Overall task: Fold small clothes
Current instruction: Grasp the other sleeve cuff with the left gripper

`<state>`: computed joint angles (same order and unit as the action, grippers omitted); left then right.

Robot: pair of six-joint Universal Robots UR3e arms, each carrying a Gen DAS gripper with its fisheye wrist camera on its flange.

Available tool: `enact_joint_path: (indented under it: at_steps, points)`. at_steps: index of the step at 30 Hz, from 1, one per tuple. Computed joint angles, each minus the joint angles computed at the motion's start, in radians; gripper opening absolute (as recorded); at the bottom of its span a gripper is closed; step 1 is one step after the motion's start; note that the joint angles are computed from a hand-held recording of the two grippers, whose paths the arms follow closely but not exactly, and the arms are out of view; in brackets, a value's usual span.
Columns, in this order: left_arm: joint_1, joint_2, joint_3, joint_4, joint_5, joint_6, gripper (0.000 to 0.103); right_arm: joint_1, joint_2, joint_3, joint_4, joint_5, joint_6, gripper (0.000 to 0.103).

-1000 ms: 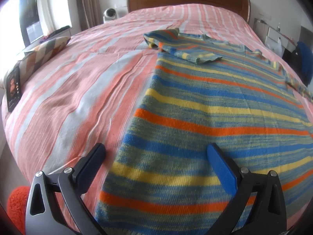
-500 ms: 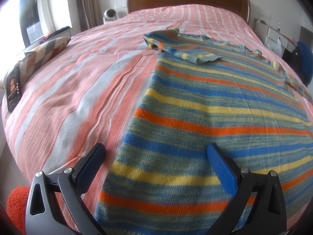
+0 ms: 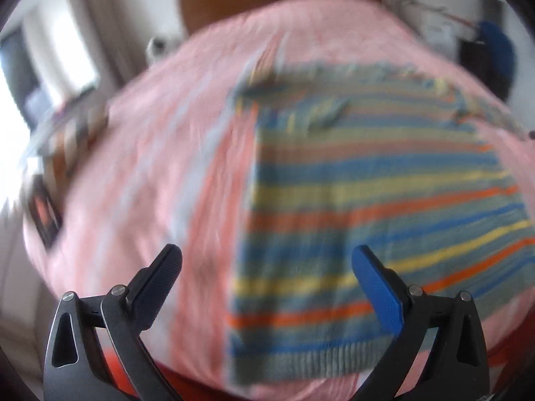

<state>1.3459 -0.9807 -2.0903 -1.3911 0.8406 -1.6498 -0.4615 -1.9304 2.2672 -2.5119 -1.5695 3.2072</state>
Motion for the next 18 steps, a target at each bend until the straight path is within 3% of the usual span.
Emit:
enact_joint_path:
  at_steps: [2,3,6,7,8,11,13,15,16,17,18]
  points:
    - [-0.069,-0.077,0.154,-0.041,-0.083,0.001,0.102,0.017,-0.141,0.068,0.049,0.017,-0.051,0.064]
    - [-0.128,-0.128,0.202,-0.001,-0.090,-0.030,0.102,0.026,-0.213,0.098,0.087,0.037,-0.069,0.064]
    - [-0.439,-0.410,0.341,0.317,0.039,-0.203,0.102,0.089,-0.434,0.193,0.199,0.082,-0.060,0.064]
    - [-0.522,-0.515,0.418,0.336,0.111,-0.234,0.102,0.133,-0.476,0.219,0.211,0.081,-0.032,0.064]
    - [-0.613,-0.619,0.458,0.420,0.205,-0.335,0.102,0.200,-0.496,0.246,0.199,0.069,0.018,0.064]
    - [-0.741,-0.867,0.599,0.467,0.336,-0.408,0.098,0.423,-0.458,0.319,0.061,-0.024,0.207,0.064]
    - [-0.805,-1.004,0.658,0.529,0.438,-0.462,0.089,0.528,-0.375,0.330,-0.034,-0.076,0.286,0.064]
    - [-0.791,-1.054,0.715,0.476,0.391,-0.515,0.082,0.600,-0.324,0.332,-0.083,-0.111,0.309,0.064]
    - [-0.778,-1.073,0.758,0.436,0.367,-0.549,0.053,0.625,-0.299,0.329,-0.104,-0.130,0.310,0.064]
    - [-0.767,-1.104,0.842,0.357,0.350,-0.597,0.005,0.652,-0.280,0.330,-0.128,-0.160,0.308,0.064]
    - [-0.756,-1.122,0.906,0.292,0.338,-0.619,0.008,0.662,-0.254,0.325,-0.155,-0.175,0.298,0.064]
